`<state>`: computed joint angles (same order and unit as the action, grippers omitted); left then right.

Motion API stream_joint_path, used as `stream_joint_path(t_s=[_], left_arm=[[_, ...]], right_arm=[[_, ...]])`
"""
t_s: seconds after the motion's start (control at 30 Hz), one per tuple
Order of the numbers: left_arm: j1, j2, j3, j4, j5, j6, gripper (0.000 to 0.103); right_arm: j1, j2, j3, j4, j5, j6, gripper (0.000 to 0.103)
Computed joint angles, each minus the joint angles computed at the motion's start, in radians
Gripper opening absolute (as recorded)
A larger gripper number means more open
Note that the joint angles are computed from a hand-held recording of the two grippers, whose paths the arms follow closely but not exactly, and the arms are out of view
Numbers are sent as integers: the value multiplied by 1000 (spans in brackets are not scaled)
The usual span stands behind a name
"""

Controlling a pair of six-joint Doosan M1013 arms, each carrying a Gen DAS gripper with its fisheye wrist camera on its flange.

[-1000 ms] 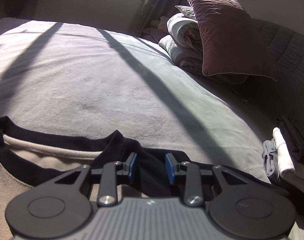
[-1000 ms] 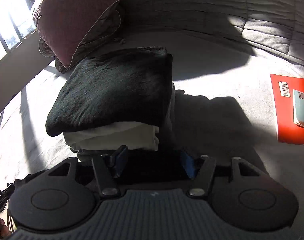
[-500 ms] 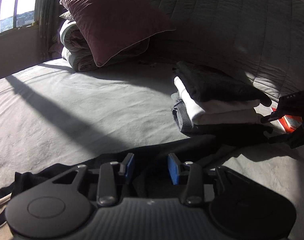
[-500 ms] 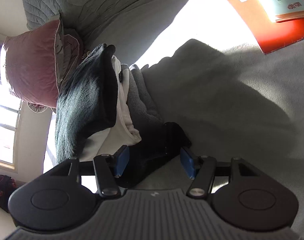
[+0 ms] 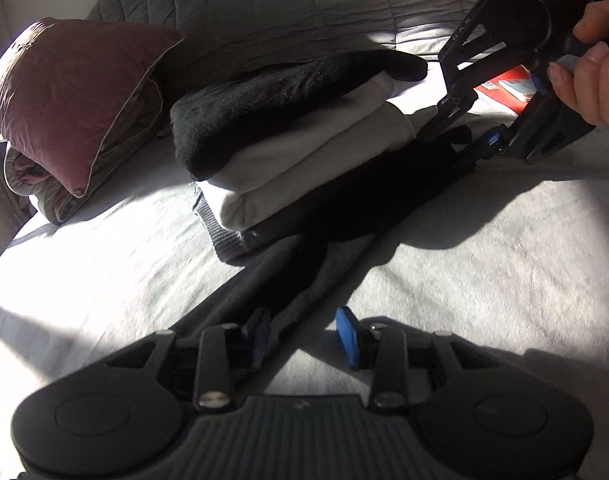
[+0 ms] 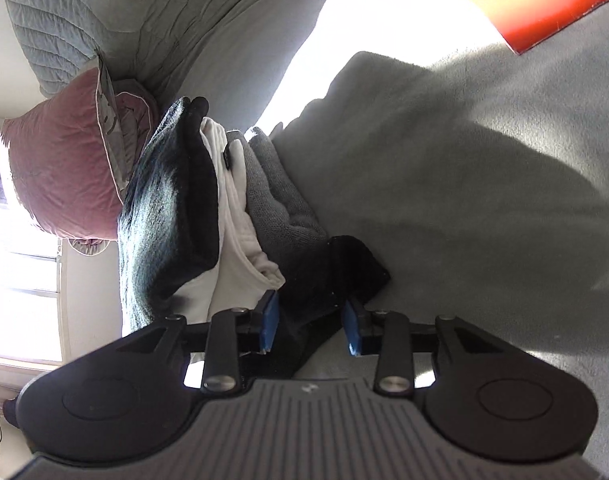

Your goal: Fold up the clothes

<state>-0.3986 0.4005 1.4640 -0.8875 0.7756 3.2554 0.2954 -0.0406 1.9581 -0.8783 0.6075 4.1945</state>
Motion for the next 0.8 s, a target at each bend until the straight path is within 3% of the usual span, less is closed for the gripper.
stream_joint_path(t_s=[0.03,0.07,0.17,0.23,0.3,0.4,0.5,0.57,0.67,0.8], left_arm=[[-5,1,0,4,-10,-4,38],[-9,2,1,8,-24,-6,37],[-19,-1,11,8,-63,6,28],[-24,-5,17,11,-75,10,9],[-26,-16,29,5,-99,32,3],[-17,-34,37,-31,-93,47,2],[0,-50,21,-19,-42,21,2],[11,-60,12,7,-11,6,2],[29,-65,-10,52,61,-44,2],[46,-64,-27,109,149,-106,2]], right_arm=[[-1,-1,4,-12,-7,16,26],[-3,-2,7,-24,-14,32,14],[8,-10,11,-90,7,79,13],[17,-17,10,-127,28,83,13],[28,-25,7,-137,51,48,13],[25,-34,-4,-95,59,-94,13],[25,-39,-19,-64,65,-252,13],[13,-48,-15,-26,27,-302,13],[-42,-56,-31,192,-58,-542,13],[-22,-67,-51,349,-7,-814,13]])
